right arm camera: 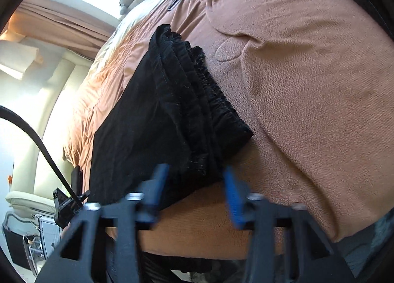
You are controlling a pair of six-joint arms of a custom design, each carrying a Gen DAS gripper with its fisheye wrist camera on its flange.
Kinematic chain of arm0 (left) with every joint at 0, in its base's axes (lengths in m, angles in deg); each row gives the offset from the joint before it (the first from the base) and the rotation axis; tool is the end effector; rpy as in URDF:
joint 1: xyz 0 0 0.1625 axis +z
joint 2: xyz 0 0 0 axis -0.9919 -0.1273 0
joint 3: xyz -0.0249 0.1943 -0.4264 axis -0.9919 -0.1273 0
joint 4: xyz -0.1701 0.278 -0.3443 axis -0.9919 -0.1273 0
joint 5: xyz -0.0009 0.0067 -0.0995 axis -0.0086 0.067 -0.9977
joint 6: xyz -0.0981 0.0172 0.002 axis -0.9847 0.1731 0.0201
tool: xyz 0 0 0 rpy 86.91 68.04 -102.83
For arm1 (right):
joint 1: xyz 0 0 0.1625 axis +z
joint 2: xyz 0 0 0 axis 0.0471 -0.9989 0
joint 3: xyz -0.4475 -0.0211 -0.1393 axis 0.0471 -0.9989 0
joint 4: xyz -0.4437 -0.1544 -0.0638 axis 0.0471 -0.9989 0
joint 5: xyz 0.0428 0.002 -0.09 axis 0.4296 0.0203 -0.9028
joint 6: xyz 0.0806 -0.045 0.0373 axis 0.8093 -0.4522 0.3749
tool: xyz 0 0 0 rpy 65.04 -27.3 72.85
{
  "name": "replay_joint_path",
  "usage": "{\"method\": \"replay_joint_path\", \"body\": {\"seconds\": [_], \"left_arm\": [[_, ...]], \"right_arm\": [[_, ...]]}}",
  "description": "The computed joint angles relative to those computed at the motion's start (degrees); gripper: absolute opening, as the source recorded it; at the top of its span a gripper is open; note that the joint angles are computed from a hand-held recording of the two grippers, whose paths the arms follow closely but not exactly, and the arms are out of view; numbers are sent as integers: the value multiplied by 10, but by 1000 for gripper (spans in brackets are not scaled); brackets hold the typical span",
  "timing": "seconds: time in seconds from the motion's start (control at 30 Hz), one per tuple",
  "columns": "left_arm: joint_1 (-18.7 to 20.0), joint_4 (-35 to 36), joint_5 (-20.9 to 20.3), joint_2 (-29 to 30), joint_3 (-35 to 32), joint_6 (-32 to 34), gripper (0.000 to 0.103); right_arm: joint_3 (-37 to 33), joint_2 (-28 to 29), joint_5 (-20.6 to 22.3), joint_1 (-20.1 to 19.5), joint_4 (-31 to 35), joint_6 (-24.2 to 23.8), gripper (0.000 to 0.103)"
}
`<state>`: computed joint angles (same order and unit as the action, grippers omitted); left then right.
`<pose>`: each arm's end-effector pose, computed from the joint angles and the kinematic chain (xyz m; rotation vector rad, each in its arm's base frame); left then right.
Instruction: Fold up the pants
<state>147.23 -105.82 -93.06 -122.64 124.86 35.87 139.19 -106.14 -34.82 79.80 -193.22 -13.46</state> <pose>-0.1418 -0.6650 0.1397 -0.1375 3.0007 -0.5816 0.0584 -0.5046 0.3321 -0.3124 -2.7812 1.1442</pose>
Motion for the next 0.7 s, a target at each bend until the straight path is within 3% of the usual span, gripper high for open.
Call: {"method": "replay_joint_path", "body": {"seconds": [0.2,0.53,0.7], "left_arm": [[-4,3,11,1,1,-2,35],[-9,9,15,-6,6,-10,38],[-7,-2,5,-10,15,-13,43]], "right_arm": [[11,-19,9,-3,-34,-20,12],[21,-43,29,6,-85,-50,9],[38,-16,25,-11,-124,-28,8]]}}
